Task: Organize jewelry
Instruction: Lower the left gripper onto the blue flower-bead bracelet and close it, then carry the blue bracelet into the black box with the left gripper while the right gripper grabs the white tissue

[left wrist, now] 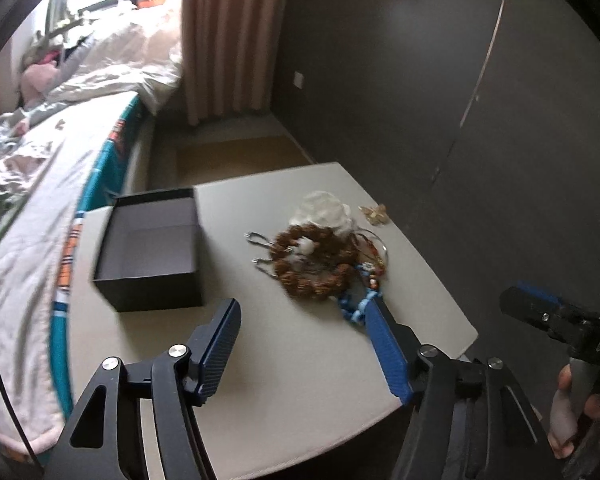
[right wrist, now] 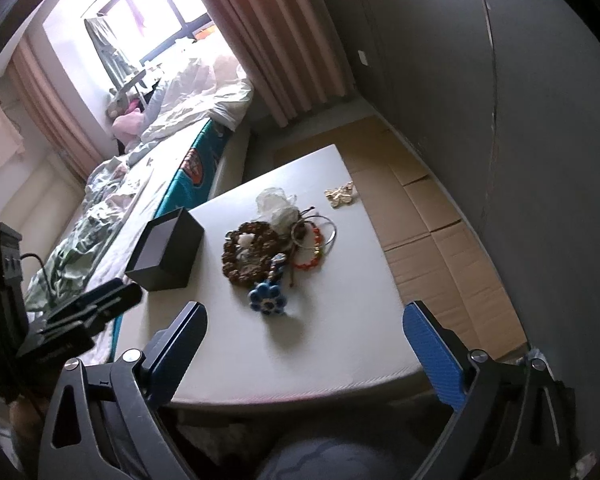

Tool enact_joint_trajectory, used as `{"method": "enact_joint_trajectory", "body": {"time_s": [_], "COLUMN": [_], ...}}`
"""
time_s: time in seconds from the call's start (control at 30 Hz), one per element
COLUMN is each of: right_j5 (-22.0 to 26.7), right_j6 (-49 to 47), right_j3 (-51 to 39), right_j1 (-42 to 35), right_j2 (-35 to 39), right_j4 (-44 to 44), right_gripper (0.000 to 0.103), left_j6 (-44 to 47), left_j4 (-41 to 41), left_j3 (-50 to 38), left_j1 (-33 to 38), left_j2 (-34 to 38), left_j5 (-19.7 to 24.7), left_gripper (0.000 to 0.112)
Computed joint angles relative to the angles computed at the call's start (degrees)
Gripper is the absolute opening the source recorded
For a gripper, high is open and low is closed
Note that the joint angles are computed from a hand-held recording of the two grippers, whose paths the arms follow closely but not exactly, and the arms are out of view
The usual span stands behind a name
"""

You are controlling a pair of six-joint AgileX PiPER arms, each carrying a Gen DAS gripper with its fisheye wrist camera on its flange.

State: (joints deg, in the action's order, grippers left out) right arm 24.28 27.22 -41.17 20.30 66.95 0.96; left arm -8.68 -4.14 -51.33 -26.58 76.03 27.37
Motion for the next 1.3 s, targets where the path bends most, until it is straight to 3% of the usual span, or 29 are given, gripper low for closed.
{"method": "enact_joint_trajectory", "body": {"time_s": [0.43,0.7,0.73,0.77,0.83,0.93,1.03,1.3], "right_j5": [-0.9,0.8,1.0,1.3,1.6,1.2,0.7,-0.2], "right_j6": [-31.7,-40.3,-40.9,-41.6,-42.7,-43.1,-44.6,-45.8], "right_j3": [0.6,0.7,0.8,0.8,0.8,0.3,-0.8,-6.9], "right_j1": [-12.8,-17.6,-18.1,-18.7,-19.2,-18.6,-17.3,-12.5], "right_j2": [5.5,6.9,6.9,7.0,7.2,8.0,9.8,16.5], "right_j4": [27.1,34.0,34.4,35.0,36.2,37.0,39.1,39.8], "right_gripper": [0.088,0.085,0.085,0.085,0.085,0.085,0.085,0.068], "left_j6": [3.5,3.1,2.6,2.4,3.9,4.5,8.4,7.2], "left_j4": [-3.0,-3.5,-2.9,-2.8,-4.4,-5.0,-8.6,-5.7], "left_j3": [-9.6,-14.3,-14.6,-15.1,-15.2,-13.0,-11.9,-11.2], "left_j1": [-4.1,-6.4,-6.6,-6.8,-6.5,-6.2,-4.1,1.8], "left_j2": [14.8,22.8,23.6,24.6,25.4,22.9,20.0,14.4], "left_j5": [1.6,1.9,1.9,2.0,2.4,0.5,1.4,4.8], "left_gripper": [0.056,0.054,0.051,0.037,0.02,0.018,0.018,0.018]}}
